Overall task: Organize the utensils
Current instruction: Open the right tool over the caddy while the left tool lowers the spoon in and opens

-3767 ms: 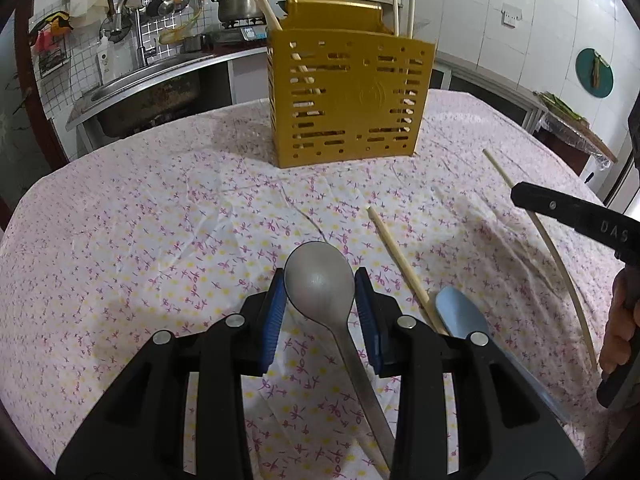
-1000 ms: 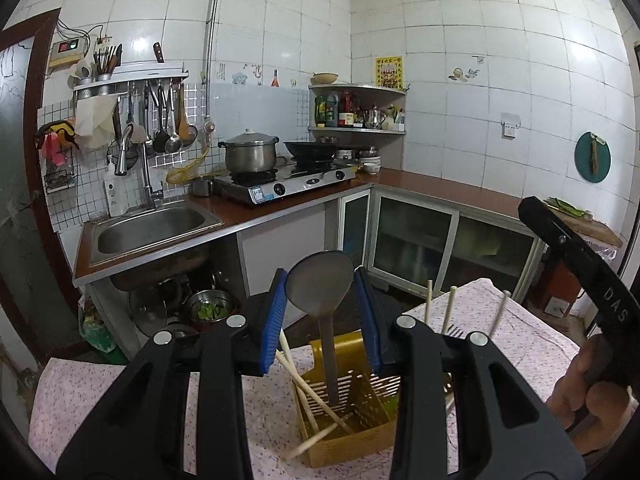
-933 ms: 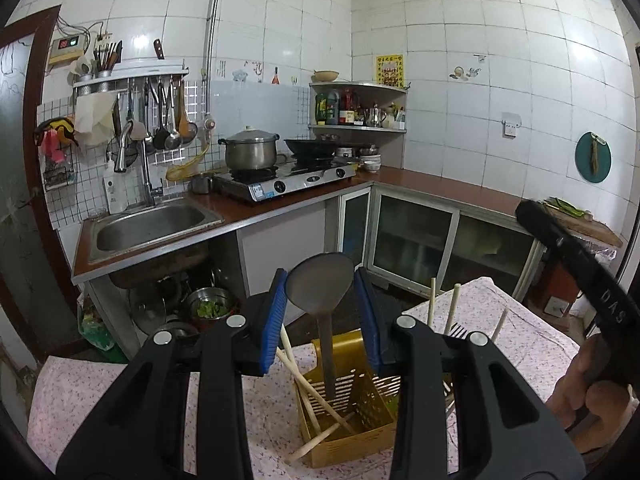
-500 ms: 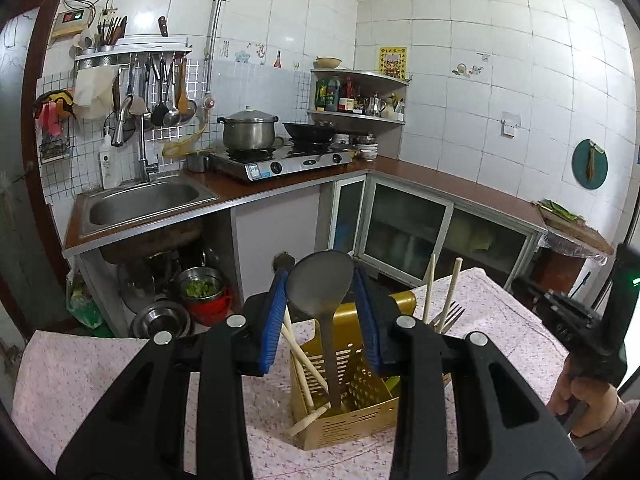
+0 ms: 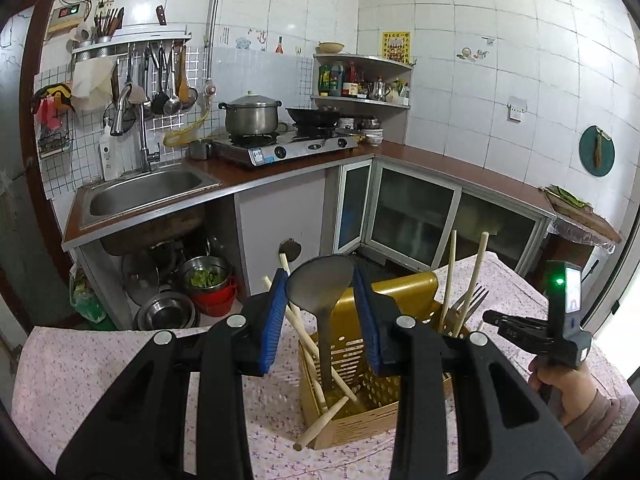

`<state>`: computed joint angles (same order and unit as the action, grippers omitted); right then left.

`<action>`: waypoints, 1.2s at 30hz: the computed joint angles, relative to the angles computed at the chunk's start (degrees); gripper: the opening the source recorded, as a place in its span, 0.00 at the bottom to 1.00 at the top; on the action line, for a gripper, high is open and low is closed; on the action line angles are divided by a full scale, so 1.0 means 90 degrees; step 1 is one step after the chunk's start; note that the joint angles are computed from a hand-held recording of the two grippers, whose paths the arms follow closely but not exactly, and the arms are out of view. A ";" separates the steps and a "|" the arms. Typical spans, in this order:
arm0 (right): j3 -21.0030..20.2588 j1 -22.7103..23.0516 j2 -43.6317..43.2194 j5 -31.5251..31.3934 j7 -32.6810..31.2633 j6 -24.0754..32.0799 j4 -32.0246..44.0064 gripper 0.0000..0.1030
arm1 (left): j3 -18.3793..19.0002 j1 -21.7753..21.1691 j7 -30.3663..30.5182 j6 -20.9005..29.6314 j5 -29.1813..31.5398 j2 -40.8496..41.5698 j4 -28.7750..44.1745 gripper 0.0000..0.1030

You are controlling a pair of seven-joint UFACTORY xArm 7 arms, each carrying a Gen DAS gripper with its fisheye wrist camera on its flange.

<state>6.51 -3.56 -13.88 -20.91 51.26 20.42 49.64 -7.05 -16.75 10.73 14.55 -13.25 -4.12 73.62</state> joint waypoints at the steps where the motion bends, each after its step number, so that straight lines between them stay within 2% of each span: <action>1: -0.0034 0.0048 0.0090 0.0134 -0.0052 0.0138 0.0070 0.04 | 0.0007 -0.0007 0.0043 -0.0006 -0.0035 0.0015 -0.0015 0.32; 6: -0.0090 0.0170 0.0425 0.0289 0.0056 0.0552 0.0327 0.04 | 0.0002 -0.0011 0.0159 0.0033 -0.0105 0.0084 -0.0026 0.32; 10: -0.0067 0.0251 0.0607 -0.0037 0.0493 0.1098 0.0625 0.04 | -0.0002 -0.0017 0.0253 0.0018 -0.0198 0.0066 -0.0084 0.32; 14: -0.0124 0.0326 0.0473 -0.0279 0.0733 0.1151 0.0619 0.05 | -0.0002 -0.0022 0.0289 0.0004 -0.0239 0.0061 -0.0090 0.32; 17: -0.0132 0.0332 0.0348 -0.0277 0.0816 0.1297 0.0588 0.42 | -0.0008 -0.0028 0.0284 -0.0013 -0.0272 0.0081 -0.0098 0.32; 22: -0.0189 0.0507 0.0656 0.0209 0.0483 0.1771 0.0905 0.37 | -0.0014 -0.0044 0.0317 -0.0002 -0.0332 0.0081 -0.0115 0.32; 25: -0.0175 0.0571 0.0920 0.0004 0.0593 0.2143 0.1219 0.35 | -0.0035 -0.0024 0.0203 0.0028 -0.0153 0.0078 -0.0123 0.32; 26: -0.0189 0.0611 0.1048 -0.0005 0.0549 0.2273 0.1382 0.32 | -0.0033 -0.0017 0.0179 0.0042 -0.0114 0.0092 -0.0114 0.32; 27: -0.0207 0.0648 0.1151 -0.0069 0.0526 0.2414 0.1522 0.21 | -0.0034 -0.0004 0.0126 0.0057 -0.0059 0.0120 -0.0093 0.32; 28: -0.0250 0.0676 0.1192 -0.0062 0.0474 0.2430 0.1572 0.17 | -0.0032 0.0003 0.0087 0.0078 -0.0046 0.0144 -0.0073 0.32; 31: -0.0387 0.0693 0.1028 0.0234 0.0325 0.2042 0.1305 0.06 | -0.0022 0.0027 0.0079 0.0120 -0.0062 0.0173 -0.0047 0.32; 36: -0.0433 0.0527 0.0377 0.0325 0.0410 0.1208 0.0590 0.06 | -0.0033 0.0044 0.0065 0.0184 -0.0062 0.0229 0.0020 0.30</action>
